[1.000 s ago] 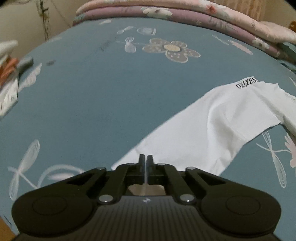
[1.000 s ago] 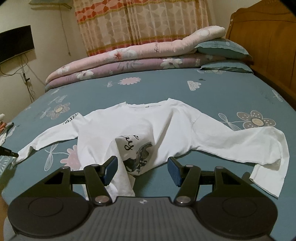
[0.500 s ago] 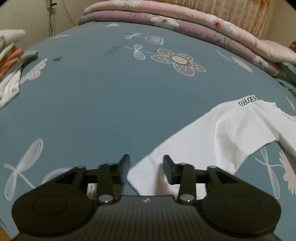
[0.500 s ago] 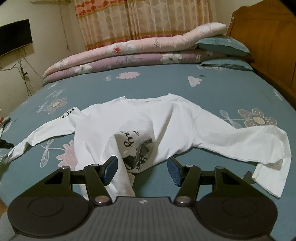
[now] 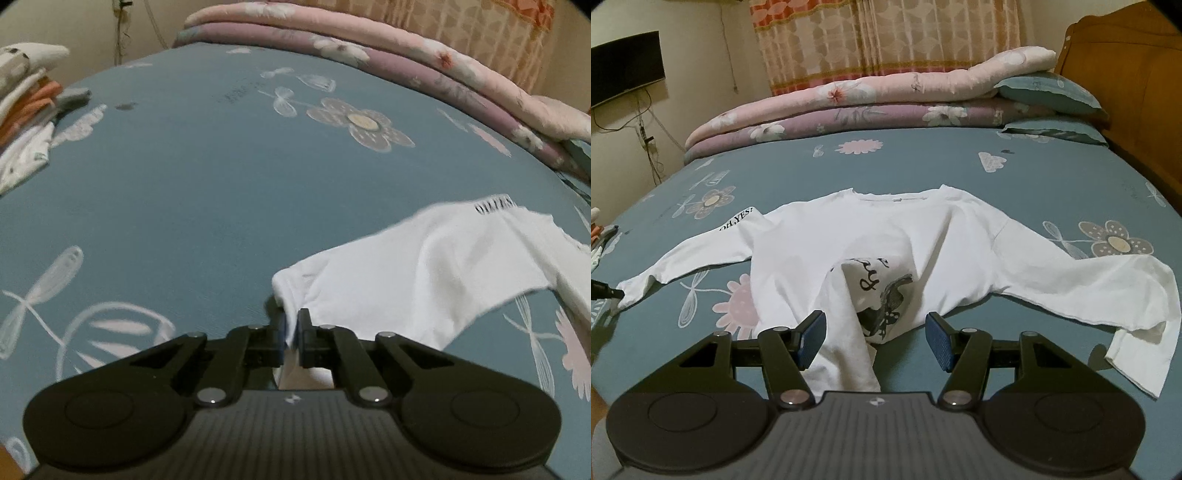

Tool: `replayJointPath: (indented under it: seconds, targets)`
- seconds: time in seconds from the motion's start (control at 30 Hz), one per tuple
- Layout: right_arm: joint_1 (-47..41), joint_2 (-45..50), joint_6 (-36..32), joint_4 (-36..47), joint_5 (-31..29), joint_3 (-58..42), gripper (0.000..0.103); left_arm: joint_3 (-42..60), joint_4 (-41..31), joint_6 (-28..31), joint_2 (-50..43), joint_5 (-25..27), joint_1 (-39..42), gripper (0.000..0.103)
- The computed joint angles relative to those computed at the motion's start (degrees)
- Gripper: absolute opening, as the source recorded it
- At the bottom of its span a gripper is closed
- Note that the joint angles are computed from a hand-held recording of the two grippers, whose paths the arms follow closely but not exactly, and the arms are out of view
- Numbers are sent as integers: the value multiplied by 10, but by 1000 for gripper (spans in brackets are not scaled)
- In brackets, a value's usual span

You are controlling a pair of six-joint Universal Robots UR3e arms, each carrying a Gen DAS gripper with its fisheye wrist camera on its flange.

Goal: Fold clothes

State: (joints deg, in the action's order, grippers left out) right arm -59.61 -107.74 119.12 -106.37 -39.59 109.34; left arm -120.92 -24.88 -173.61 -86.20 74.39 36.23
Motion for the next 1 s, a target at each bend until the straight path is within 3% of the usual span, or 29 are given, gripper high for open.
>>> replayJointPath:
  seconds: [0.13,0.4,0.53,0.6,0.83,1.0]
  targets:
    - [-3,-3,3,-5,-1,0,64,54,-36,1,-20,-10,23,4]
    - [11,8,20,-29,-13,3,64,147,-76,-15,-91,29,15,8]
    - [8,11,19,-29,-11,1,64,177,-94,-30,-108,130,-25,11]
    - [4,14,17,-29,-10,0,64,179,-98,-29,-102,150,-36,14]
    - [0,33,37,-51,-6,6,68,218,-129,0,-83,106,-113,42]
    - [-10,44,27,-46,-4,8,69,340,-149,-6,-171,65,-219,53]
